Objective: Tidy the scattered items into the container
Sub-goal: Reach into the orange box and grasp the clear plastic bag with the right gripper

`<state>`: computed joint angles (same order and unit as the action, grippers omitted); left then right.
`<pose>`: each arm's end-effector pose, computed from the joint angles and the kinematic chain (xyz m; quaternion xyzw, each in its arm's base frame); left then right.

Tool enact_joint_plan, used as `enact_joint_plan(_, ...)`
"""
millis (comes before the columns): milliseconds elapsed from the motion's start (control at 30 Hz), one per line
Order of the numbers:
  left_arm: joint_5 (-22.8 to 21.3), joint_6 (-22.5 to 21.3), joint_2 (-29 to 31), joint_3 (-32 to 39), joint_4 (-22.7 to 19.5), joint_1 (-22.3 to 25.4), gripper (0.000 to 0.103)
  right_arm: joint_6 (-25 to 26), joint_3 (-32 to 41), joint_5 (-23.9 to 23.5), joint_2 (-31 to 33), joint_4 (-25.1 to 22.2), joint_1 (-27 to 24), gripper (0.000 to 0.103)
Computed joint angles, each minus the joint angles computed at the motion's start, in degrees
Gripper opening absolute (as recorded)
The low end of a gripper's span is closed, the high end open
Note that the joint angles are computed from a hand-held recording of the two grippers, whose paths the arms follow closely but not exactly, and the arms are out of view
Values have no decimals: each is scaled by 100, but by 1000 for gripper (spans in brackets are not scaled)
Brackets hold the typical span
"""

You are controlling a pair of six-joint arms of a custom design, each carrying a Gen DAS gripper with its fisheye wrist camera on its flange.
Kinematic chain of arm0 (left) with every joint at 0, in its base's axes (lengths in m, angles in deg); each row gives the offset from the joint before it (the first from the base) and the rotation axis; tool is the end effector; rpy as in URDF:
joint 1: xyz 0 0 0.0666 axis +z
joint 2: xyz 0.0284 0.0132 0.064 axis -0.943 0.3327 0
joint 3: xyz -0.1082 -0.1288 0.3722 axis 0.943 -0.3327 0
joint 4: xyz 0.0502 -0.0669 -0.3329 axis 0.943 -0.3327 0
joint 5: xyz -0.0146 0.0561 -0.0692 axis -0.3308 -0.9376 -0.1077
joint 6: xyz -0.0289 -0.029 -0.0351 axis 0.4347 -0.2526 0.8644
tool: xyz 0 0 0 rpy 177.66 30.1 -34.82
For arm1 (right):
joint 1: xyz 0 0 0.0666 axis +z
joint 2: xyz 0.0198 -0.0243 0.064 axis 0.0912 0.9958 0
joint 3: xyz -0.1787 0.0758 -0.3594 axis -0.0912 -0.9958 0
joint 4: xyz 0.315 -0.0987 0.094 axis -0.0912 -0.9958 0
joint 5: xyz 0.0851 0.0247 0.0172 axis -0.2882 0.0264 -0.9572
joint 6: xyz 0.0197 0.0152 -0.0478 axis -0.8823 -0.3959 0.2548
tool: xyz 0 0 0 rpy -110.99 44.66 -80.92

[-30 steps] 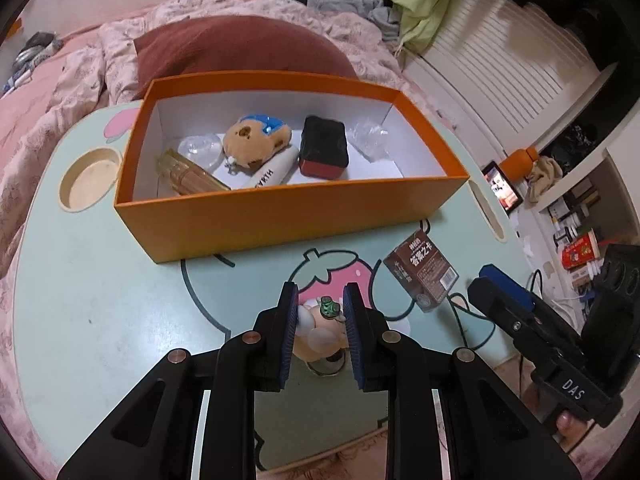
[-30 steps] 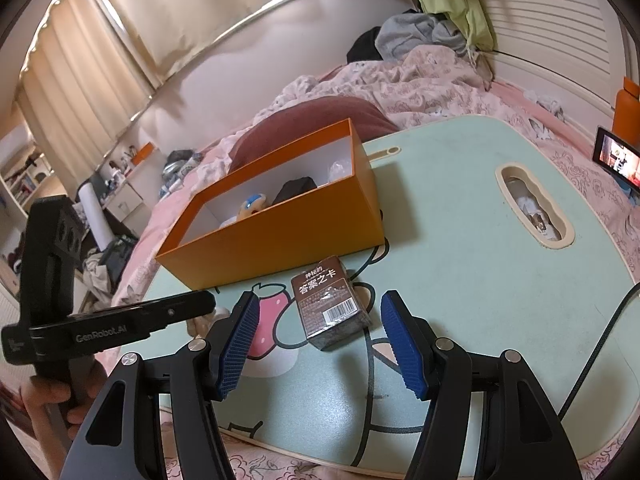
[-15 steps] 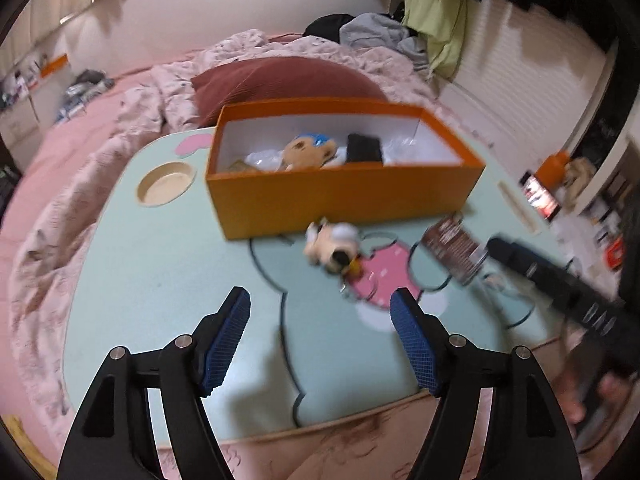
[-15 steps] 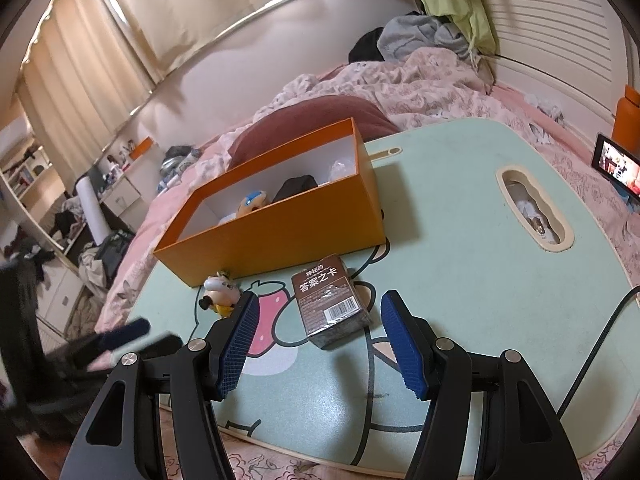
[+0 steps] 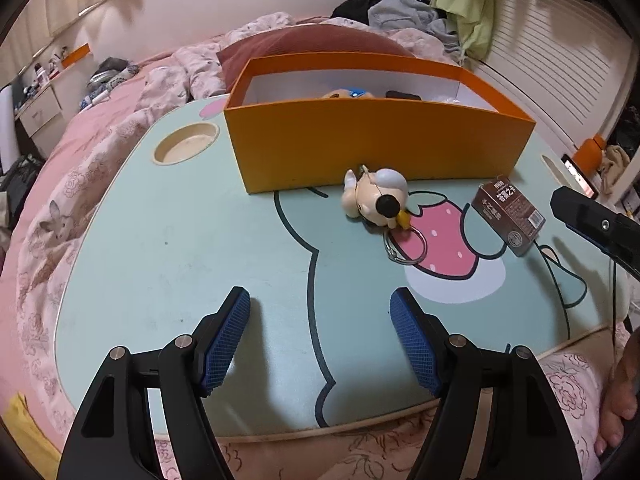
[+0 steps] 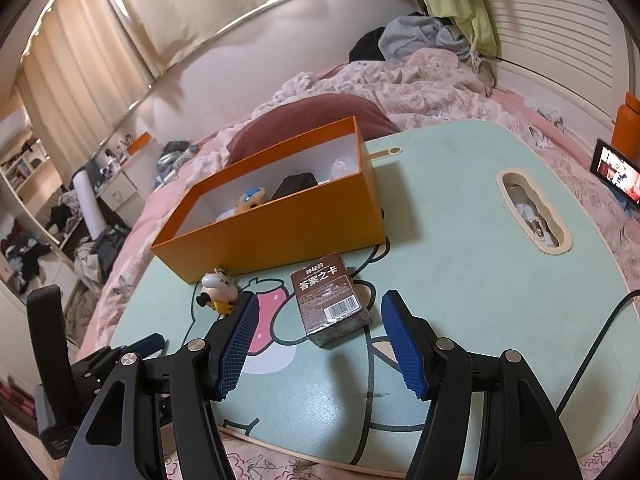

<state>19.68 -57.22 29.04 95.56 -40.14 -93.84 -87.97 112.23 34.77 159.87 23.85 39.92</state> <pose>0.3792 -0.1568 0.2653 0.0332 0.9560 -0.0167 0.2909 0.3656 0.2478 0.2853 0.0372 0.9067 0.2011 0.3690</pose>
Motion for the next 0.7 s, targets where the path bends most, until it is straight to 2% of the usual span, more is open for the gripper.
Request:
enact_joint_plan(33, 14, 9, -3, -12, 25, 6, 75, 48, 17, 9, 5, -30, 5, 64)
enact_joint_plan(100, -5, 49, 24, -28, 49, 15, 86, 149, 87, 14, 25, -101, 31, 64)
enact_joint_plan(167, -24, 56, 19, -78, 130, 6, 88, 301, 166, -18, 21, -175, 45, 64)
enact_joint_plan(267, 26, 0, 56, -89, 187, 2, 100, 760, 454, 28, -10, -398, 29, 64)
enact_joint_plan(367, 64, -34, 90, -81, 214, 1, 103, 1281, 1124, 257, 44, -989, -83, 64)
enact_joint_plan(433, 65, -34, 83, -94, 229, 0, 103, 1672, 1926, 359, 310, -1734, -217, 64)
enact_joint_plan(500, 64, -32, 70, -108, 245, 0, 103, 2076, 3061, 409, 893, -2963, -336, 63)
enact_joint_plan(533, 62, -31, 67, -115, 256, 0, 103, 2189, 3484, 281, 1158, -3398, -404, 63)
enact_joint_plan(600, 62, -31, 66, -113, 258, -1, 103, 2344, 4488, 130, 1864, -4413, -508, 49)
enact_joint_plan(667, 66, -34, 69, -115, 266, 3, 103, 2392, 5203, 237, 2431, -5111, -530, 37)
enact_joint_plan(700, 67, -36, 70, -115, 269, 4, 103, 2390, 5452, 347, 2633, -5350, -511, 35)
